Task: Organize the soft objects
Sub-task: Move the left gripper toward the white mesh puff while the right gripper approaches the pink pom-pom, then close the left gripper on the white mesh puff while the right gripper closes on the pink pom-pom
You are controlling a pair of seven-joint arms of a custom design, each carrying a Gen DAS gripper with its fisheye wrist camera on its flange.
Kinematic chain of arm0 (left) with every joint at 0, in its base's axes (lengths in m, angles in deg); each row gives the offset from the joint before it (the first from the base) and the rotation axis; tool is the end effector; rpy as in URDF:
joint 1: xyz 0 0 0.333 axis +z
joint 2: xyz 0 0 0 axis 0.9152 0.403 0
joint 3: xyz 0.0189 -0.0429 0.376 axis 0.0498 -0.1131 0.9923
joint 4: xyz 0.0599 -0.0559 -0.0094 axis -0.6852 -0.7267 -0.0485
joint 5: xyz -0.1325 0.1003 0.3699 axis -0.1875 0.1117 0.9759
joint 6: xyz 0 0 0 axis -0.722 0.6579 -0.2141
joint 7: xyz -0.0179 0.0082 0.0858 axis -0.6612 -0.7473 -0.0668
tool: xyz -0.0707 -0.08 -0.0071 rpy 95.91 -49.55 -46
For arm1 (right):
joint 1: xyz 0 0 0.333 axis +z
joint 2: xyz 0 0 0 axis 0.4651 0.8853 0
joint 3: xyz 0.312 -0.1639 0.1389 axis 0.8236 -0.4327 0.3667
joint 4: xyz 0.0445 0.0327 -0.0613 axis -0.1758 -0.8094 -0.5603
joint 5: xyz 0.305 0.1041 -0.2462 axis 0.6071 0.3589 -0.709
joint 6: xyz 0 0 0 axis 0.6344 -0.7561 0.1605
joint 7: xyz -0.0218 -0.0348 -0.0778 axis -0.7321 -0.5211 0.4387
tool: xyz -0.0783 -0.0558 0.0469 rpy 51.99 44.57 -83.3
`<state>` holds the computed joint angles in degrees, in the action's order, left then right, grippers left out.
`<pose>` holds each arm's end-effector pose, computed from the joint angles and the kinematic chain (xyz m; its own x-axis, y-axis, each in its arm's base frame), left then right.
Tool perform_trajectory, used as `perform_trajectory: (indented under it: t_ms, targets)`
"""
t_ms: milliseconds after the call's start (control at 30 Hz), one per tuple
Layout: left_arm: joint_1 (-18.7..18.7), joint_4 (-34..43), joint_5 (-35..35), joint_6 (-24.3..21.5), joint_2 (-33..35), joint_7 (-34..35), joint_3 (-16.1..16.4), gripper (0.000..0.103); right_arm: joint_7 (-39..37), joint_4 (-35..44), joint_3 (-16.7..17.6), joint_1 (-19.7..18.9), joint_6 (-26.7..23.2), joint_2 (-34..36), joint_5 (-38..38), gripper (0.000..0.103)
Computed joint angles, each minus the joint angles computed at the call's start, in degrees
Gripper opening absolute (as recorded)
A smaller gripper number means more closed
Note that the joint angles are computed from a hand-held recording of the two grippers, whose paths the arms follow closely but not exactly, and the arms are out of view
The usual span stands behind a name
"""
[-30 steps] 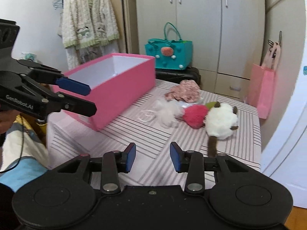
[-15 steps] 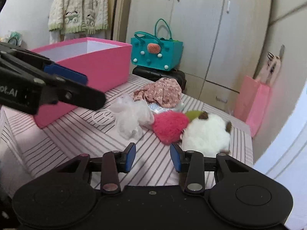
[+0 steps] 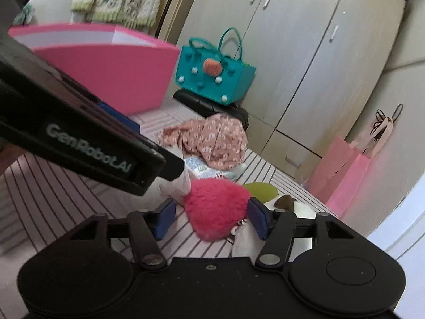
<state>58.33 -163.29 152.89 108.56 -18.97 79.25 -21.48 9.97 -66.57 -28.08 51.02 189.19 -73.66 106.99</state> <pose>0.4268 -0.1515 0.4986 -0.3226 -0.9332 0.1585 -0.5708 0.0582 -0.8190 0.4209 0.1667 0.4430 0.3888 -0.8360 0.3873 -0.3863 -0.5295 -0.7552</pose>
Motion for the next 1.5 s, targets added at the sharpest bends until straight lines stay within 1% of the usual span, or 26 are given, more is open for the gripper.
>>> perform_trajectory:
  t_ms: [33,100,200,233,267,333,400,433,500,567,600,633,667,733,767,833,900,933,967,1000,1033,1133,1267,1367,1433,1500]
  targets:
    - [0.1,0.1,-0.2,-0.1,0.2,-0.1,-0.1,0.060,-1.9,0.3,0.5,-0.2,0.0,0.1,1.3,0.065]
    - [0.0,0.2,-0.2,0.3,0.6,-0.5,0.0,0.060,-2.6,0.4,0.5,-0.1,1.3,0.6,1.3,0.065]
    - [-1.3,1.2,3.2,0.3,1.1,-4.1,1.6,0.060,-1.0,0.7,-0.3,0.0,0.0,0.5,0.1,0.065]
    - [-1.1,1.3,3.9,0.3,1.2,-5.0,1.5,0.060,-0.2,0.8,-0.6,-0.1,-0.2,0.5,-0.5,0.066]
    - [-1.4,1.7,5.4,0.2,1.4,-6.8,1.9,0.060,0.6,0.9,-0.8,-0.2,-0.2,0.8,-1.3,0.067]
    - [-2.4,3.1,10.9,0.2,2.1,-12.9,3.2,0.061,0.8,1.5,-0.8,-0.4,-0.3,1.6,-1.3,0.068]
    - [-2.2,4.0,14.7,0.4,2.6,-17.5,3.2,0.061,0.1,2.1,-0.5,-0.4,-0.3,2.4,0.4,0.068]
    - [-1.5,4.0,14.9,0.5,2.7,-17.9,2.6,0.061,0.4,2.3,-0.5,-0.3,0.1,2.8,0.6,0.068]
    - [1.1,2.4,10.2,1.4,2.4,-13.6,0.1,0.061,2.7,1.9,-0.9,-0.2,0.6,2.8,-0.6,0.068]
    - [3.4,1.2,6.3,2.2,2.2,-10.1,-2.2,0.061,5.8,1.2,-1.5,-0.3,-0.2,2.1,-2.6,0.068]
    - [3.8,1.2,5.7,2.3,2.3,-9.5,-2.6,0.061,7.6,0.8,-1.8,-0.4,-0.5,1.7,-4.0,0.068]
    - [3.6,1.5,6.7,2.6,2.7,-10.7,-2.2,0.060,8.8,0.6,-1.9,-0.5,-0.7,1.6,-4.7,0.064]
    - [3.1,2.5,9.4,2.9,3.3,-13.8,-1.5,0.060,8.6,0.6,-1.6,-0.6,-0.7,1.5,-3.9,0.057]
    - [3.6,3.7,13.1,3.4,4.1,-18.7,-1.7,0.060,7.8,1.0,-1.2,-0.8,-0.3,1.9,-2.4,0.052]
    - [4.3,3.4,12.4,3.4,4.0,-18.6,-2.4,0.059,9.5,0.6,-1.7,-0.8,-0.3,1.7,-4.1,0.049]
    - [5.9,1.4,6.5,4.0,3.5,-13.7,-4.3,0.057,10.8,0.4,-1.8,-0.9,-0.1,1.7,-5.0,0.047]
    - [6.2,0.5,3.6,4.4,3.3,-11.4,-4.9,0.051,11.5,0.0,-1.7,-0.9,0.5,1.6,-5.3,0.044]
    - [6.3,-0.1,2.2,4.6,3.1,-10.0,-5.2,0.050,11.5,-0.2,-1.5,-0.8,0.8,1.5,-5.0,0.040]
    - [6.3,-0.4,1.6,4.8,3.0,-9.0,-5.2,0.046,11.5,-0.3,-1.3,-0.8,0.8,1.4,-4.6,0.038]
    - [6.2,-0.8,1.0,4.9,2.7,-8.2,-5.2,0.042,11.8,-0.5,-1.3,-0.7,1.0,1.3,-4.6,0.037]
    - [6.3,-1.5,-0.4,5.3,2.4,-7.0,-5.4,0.041,12.7,-0.8,-1.3,-0.6,1.3,1.2,-4.9,0.036]
    - [5.9,-2.4,-0.2,7.5,1.8,-7.6,-4.2,0.037,16.0,-1.9,-1.8,-0.4,1.8,0.7,-7.1,0.035]
    - [5.6,-2.9,0.5,7.2,1.1,-8.1,-3.9,0.034,21.3,-3.6,-2.7,-0.3,2.5,-0.7,-10.6,0.034]
    - [4.7,-2.2,4.9,6.6,0.6,-13.0,-2.4,0.034,25.9,-4.8,-3.9,-0.3,1.8,-1.8,-14.1,0.034]
    - [4.6,-1.6,7.6,5.8,0.3,-15.2,-2.2,0.034,28.7,-5.4,-4.5,-0.4,0.7,-2.6,-15.6,0.034]
    - [4.8,-1.1,9.0,5.2,0.4,-16.0,-2.6,0.037,32.7,-6.0,-6.3,-0.1,-0.4,-3.1,-19.4,0.034]
